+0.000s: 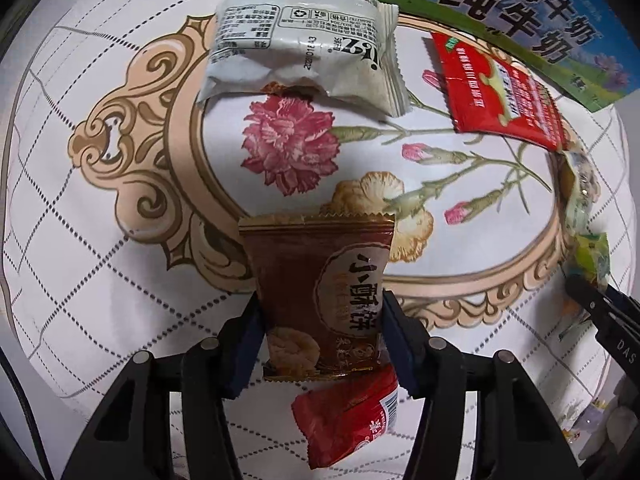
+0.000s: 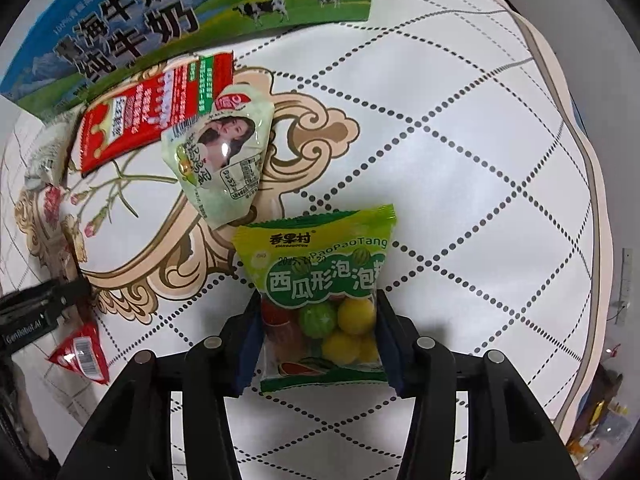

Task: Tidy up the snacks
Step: 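Carry both packets over the box and open both tools to drop them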

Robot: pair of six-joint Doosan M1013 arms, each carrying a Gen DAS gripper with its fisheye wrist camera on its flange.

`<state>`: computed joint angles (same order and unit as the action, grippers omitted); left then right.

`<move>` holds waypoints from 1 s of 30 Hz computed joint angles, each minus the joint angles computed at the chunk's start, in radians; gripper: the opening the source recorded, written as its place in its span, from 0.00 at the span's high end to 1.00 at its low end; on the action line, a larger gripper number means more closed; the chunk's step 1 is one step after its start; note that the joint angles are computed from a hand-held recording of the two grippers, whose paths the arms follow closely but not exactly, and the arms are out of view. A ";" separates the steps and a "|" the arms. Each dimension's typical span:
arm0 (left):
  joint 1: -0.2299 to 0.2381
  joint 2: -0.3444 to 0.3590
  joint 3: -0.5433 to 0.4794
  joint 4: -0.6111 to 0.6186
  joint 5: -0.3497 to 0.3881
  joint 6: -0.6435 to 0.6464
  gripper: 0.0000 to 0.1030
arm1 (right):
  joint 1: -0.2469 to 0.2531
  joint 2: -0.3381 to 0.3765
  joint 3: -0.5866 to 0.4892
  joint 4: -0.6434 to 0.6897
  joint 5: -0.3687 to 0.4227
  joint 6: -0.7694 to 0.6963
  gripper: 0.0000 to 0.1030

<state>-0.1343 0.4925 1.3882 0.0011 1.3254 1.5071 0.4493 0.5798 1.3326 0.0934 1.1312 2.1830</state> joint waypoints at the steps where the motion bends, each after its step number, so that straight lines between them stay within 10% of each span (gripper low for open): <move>1: 0.003 -0.010 0.005 -0.013 0.001 0.006 0.48 | -0.001 -0.009 0.009 0.016 -0.013 0.004 0.49; 15: 0.015 -0.047 -0.188 -0.217 0.025 0.120 0.48 | -0.037 -0.077 -0.085 0.140 -0.129 -0.092 0.50; 21: -0.003 0.055 -0.413 -0.173 0.047 0.132 0.48 | -0.070 0.024 -0.336 0.002 -0.068 -0.102 0.50; 30: -0.020 0.336 -0.823 -0.016 0.298 0.103 0.48 | -0.110 0.265 -0.715 -0.075 0.199 -0.127 0.50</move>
